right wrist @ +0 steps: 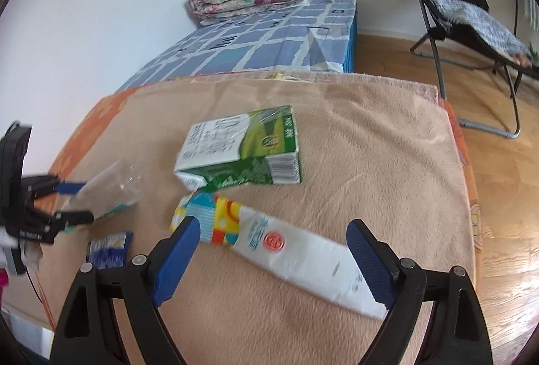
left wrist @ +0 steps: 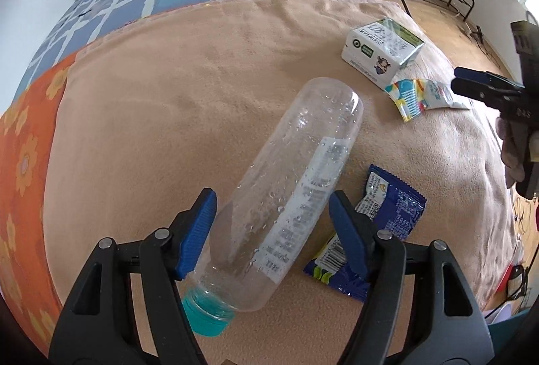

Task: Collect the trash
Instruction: 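Grasp the clear bottle with the left tool while the right tool grasps the white tube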

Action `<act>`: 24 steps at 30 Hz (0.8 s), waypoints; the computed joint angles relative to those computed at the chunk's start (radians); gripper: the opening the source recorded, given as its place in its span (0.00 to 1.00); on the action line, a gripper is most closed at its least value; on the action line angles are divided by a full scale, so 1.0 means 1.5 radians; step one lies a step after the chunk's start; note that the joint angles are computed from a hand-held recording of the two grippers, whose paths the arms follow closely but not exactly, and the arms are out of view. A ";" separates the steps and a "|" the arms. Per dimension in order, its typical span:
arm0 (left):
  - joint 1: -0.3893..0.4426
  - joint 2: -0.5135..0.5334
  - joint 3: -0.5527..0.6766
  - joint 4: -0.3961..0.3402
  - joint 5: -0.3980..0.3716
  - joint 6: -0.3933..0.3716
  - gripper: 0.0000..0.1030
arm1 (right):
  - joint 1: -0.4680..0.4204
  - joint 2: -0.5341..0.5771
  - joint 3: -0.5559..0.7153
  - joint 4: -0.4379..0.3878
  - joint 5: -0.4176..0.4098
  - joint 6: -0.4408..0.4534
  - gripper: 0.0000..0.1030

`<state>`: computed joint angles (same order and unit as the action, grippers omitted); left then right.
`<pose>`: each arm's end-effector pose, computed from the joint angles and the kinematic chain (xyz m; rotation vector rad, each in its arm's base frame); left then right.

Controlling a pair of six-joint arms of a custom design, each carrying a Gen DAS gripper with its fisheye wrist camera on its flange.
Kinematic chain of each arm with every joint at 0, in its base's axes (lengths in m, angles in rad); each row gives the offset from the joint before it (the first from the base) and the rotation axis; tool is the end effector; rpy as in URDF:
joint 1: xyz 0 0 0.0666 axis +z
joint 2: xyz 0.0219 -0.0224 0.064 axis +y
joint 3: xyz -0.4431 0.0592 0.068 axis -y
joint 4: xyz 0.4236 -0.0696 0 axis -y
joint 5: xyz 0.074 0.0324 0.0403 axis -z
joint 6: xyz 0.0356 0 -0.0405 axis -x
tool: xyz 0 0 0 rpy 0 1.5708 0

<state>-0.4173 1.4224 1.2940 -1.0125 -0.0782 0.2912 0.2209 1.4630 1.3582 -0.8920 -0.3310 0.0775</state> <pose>0.4482 -0.1961 0.4250 0.1476 2.7059 -0.1058 0.5063 0.1251 0.4436 -0.5040 2.5060 0.4793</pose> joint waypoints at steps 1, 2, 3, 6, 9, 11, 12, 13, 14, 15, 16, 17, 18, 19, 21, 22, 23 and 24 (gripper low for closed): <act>0.001 -0.002 -0.002 0.001 0.000 0.000 0.68 | -0.002 0.008 0.006 -0.003 -0.002 -0.006 0.88; 0.001 -0.004 -0.004 0.001 0.000 0.000 0.68 | -0.003 0.017 0.012 -0.010 -0.004 -0.008 0.88; 0.002 -0.006 -0.006 0.002 0.000 0.000 0.68 | -0.003 0.022 0.016 -0.014 -0.004 -0.007 0.88; 0.004 -0.010 -0.010 0.004 0.003 0.005 0.67 | -0.004 0.043 0.032 -0.051 -0.024 -0.003 0.87; 0.006 -0.014 -0.013 0.001 0.003 0.011 0.66 | -0.003 0.046 0.036 -0.087 -0.041 0.011 0.85; 0.006 -0.017 -0.012 -0.007 0.002 0.015 0.66 | 0.002 0.044 0.036 -0.113 -0.045 0.040 0.85; 0.006 -0.018 -0.012 -0.013 0.002 0.020 0.65 | 0.005 0.042 0.034 -0.122 -0.042 0.053 0.85; 0.005 -0.021 -0.012 -0.015 0.007 0.021 0.65 | 0.010 0.038 0.031 -0.128 -0.036 0.066 0.83; 0.005 -0.022 -0.012 -0.016 0.010 0.018 0.65 | 0.014 0.033 0.028 -0.131 -0.030 0.082 0.80; 0.002 -0.022 -0.010 -0.019 0.009 0.012 0.65 | 0.020 0.030 0.025 -0.137 -0.020 0.100 0.76; 0.000 -0.020 -0.008 -0.023 0.005 0.009 0.65 | 0.025 0.028 0.024 -0.142 -0.008 0.112 0.76; -0.003 -0.018 -0.005 -0.028 -0.002 0.005 0.65 | 0.031 0.025 0.022 -0.145 0.008 0.128 0.76; -0.007 -0.014 -0.003 -0.032 -0.011 0.002 0.66 | 0.037 0.022 0.020 -0.146 0.019 0.143 0.76; -0.008 -0.011 -0.002 -0.034 -0.014 0.001 0.67 | 0.042 0.019 0.018 -0.151 0.027 0.161 0.76; -0.009 -0.006 -0.002 -0.035 -0.022 0.002 0.69 | 0.047 0.013 0.014 -0.161 0.036 0.185 0.76; -0.009 -0.004 -0.003 -0.035 -0.026 0.004 0.69 | 0.052 0.010 0.012 -0.167 0.048 0.199 0.76; -0.008 -0.002 -0.005 -0.033 -0.027 0.006 0.69 | 0.053 0.008 0.012 -0.173 0.053 0.209 0.75; -0.007 0.000 -0.007 -0.031 -0.023 0.010 0.69 | 0.056 0.005 0.009 -0.179 0.061 0.221 0.73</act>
<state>-0.4272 1.4220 1.2829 -1.0594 -0.1121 0.3057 0.3053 1.4699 1.3720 -1.1611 -0.2398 0.4083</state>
